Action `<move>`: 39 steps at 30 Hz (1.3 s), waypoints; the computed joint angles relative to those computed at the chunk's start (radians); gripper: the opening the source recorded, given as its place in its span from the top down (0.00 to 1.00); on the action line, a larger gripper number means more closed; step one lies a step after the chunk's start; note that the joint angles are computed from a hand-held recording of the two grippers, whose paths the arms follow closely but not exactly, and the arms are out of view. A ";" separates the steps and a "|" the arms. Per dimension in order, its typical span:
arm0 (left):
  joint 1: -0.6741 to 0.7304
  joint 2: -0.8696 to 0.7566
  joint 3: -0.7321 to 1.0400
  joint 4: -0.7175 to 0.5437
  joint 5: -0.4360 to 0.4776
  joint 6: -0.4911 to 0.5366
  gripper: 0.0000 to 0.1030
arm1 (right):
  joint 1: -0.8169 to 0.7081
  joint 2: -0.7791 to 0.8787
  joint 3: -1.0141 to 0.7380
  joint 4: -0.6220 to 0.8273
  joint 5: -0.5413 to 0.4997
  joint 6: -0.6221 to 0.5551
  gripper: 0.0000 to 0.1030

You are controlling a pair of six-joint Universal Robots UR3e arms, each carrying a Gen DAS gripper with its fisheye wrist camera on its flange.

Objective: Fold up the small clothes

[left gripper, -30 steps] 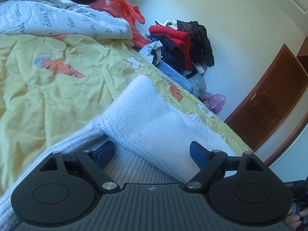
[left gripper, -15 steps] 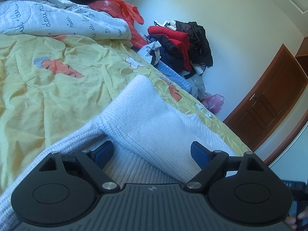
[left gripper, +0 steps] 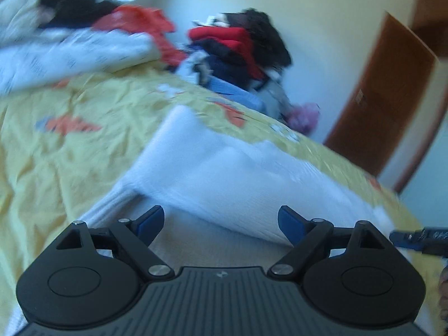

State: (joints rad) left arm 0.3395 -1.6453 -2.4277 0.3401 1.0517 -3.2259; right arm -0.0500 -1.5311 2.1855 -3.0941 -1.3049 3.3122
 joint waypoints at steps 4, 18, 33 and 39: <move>-0.158 -0.027 0.122 -0.126 0.122 0.101 0.14 | 0.111 -0.029 0.037 0.023 -0.019 -0.048 0.63; -0.245 0.010 0.070 -0.229 0.269 0.343 0.08 | 0.443 0.074 0.224 -0.309 -0.464 0.036 0.29; -0.218 0.036 -0.011 -0.167 0.219 0.325 0.00 | 0.491 0.091 0.278 -0.395 -0.505 0.053 0.20; -0.215 0.041 -0.015 -0.168 0.217 0.327 0.00 | 0.580 0.015 0.331 -0.338 -0.588 0.106 0.17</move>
